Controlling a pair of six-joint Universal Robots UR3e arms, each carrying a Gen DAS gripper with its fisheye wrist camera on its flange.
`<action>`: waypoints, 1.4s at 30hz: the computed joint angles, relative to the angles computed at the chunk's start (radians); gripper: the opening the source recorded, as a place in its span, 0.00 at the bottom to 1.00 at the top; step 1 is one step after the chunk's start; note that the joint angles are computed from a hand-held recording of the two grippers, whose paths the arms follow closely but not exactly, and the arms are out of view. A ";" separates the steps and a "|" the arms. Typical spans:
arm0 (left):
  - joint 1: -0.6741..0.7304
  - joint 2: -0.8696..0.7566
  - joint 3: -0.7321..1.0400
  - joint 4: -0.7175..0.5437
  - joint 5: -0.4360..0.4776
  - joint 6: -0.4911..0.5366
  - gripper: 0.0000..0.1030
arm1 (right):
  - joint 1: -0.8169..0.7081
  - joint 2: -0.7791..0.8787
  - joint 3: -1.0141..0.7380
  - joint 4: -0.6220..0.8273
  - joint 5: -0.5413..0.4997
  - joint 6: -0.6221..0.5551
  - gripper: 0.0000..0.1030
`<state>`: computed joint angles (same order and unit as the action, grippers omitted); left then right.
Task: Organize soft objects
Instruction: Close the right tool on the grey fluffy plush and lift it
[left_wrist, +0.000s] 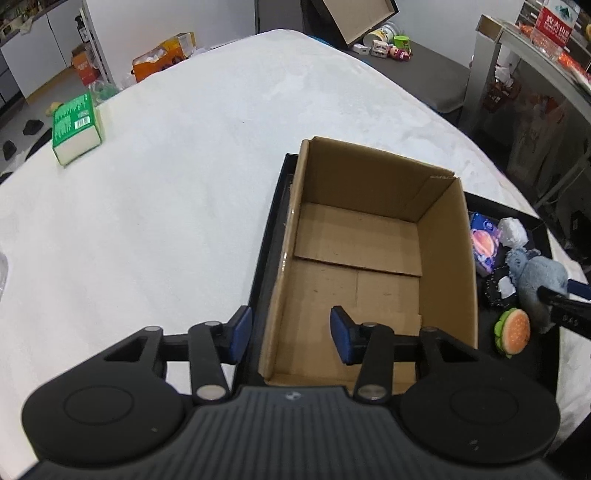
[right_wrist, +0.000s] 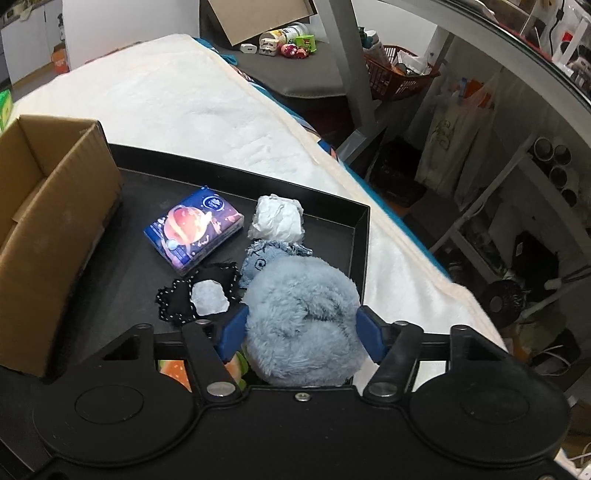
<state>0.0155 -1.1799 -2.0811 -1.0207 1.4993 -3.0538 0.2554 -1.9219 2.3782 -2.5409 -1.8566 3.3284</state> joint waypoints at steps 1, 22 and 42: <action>-0.004 -0.008 0.003 0.002 0.008 0.000 0.44 | -0.007 -0.010 0.005 0.001 0.008 -0.003 0.57; 0.065 0.009 -0.107 0.081 -0.015 0.040 0.12 | 0.073 0.019 0.000 -0.025 -0.063 0.016 0.87; 0.088 0.042 -0.159 0.135 -0.072 0.078 0.09 | 0.013 -0.004 0.012 0.017 -0.017 -0.001 0.63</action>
<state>0.1033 -1.1375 -2.2400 -0.8853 1.4274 -2.9757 0.2685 -1.9256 2.3902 -2.5242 -1.8735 3.3275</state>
